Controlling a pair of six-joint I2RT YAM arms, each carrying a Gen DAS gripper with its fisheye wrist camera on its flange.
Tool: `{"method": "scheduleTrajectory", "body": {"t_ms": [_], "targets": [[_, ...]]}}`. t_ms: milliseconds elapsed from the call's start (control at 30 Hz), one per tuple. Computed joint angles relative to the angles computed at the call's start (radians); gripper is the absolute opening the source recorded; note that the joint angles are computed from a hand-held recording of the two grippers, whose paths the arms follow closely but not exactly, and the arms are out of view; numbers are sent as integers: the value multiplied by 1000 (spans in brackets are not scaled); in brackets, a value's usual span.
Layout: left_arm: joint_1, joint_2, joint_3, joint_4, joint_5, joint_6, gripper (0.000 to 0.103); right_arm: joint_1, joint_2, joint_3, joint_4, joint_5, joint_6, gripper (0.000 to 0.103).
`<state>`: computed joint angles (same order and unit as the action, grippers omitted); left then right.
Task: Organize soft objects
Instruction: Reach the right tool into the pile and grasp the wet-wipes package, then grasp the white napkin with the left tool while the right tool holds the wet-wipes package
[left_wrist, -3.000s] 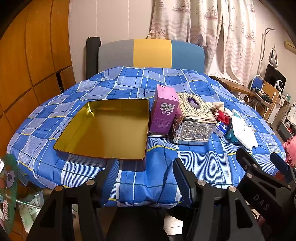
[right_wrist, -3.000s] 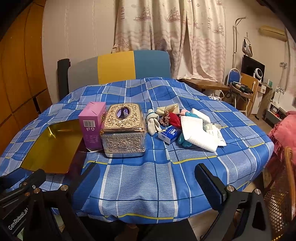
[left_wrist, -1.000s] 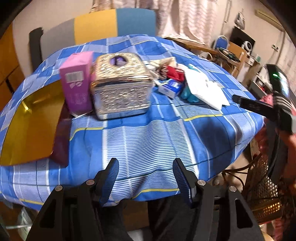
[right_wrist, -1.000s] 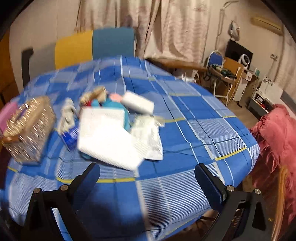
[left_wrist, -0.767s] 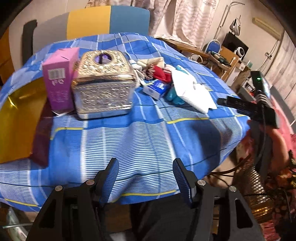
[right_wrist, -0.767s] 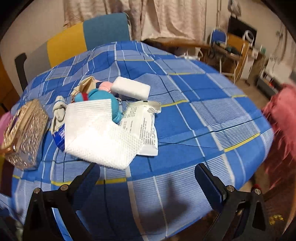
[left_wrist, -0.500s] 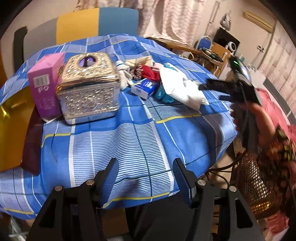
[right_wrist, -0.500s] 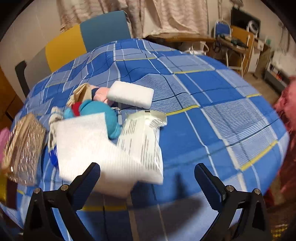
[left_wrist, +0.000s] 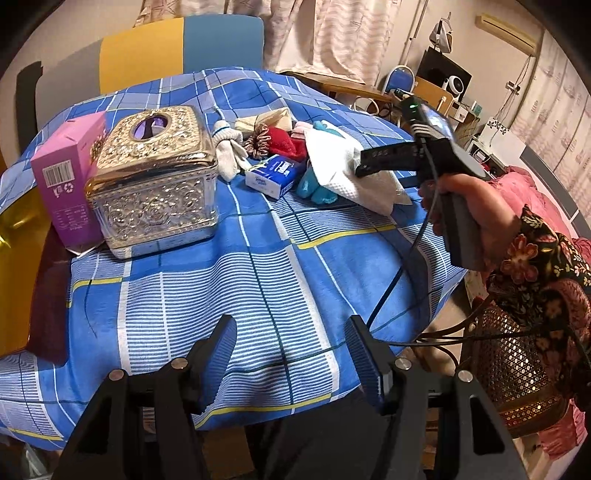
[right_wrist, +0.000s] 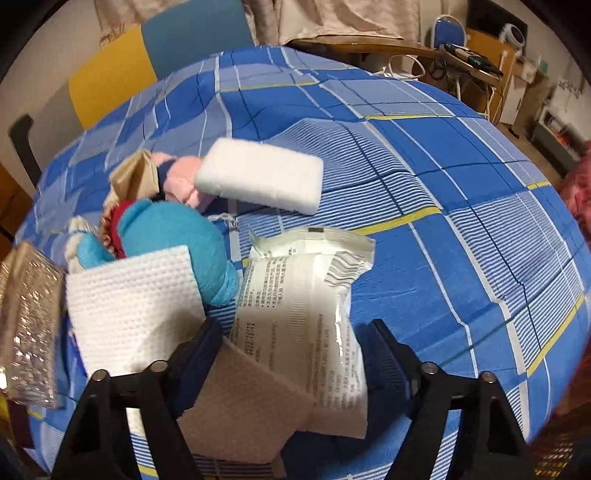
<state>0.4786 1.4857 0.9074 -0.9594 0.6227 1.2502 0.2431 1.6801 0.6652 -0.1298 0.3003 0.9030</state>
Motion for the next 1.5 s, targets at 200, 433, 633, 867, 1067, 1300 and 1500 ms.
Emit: {"method": "scheduleTrajectory", "body": {"t_ms": [200,433,633,867,1067,1300,1500], "targets": [[-32,-16,-19,22,-3,-17,62,12,19,22,-12,29,-63,64],[-91,-27,-44,65,-3,-77,62,44,-112,-64,-48,61,-51,55],[-188,-38,-73,149,-12,-194,62,123,-210,-119,-92,96,-2,48],[-289,-69,-108,254,-36,-313,62,50,-252,-223,73,13,45,64],[-359,-69,-124,337,-70,-403,62,-12,-151,-200,165,-52,18,70],[-460,-36,-121,417,-105,-511,63,-22,-98,-143,125,-47,-29,61],[-566,30,-92,478,-132,-627,69,-78,-239,-231,137,-88,20,59]]}}
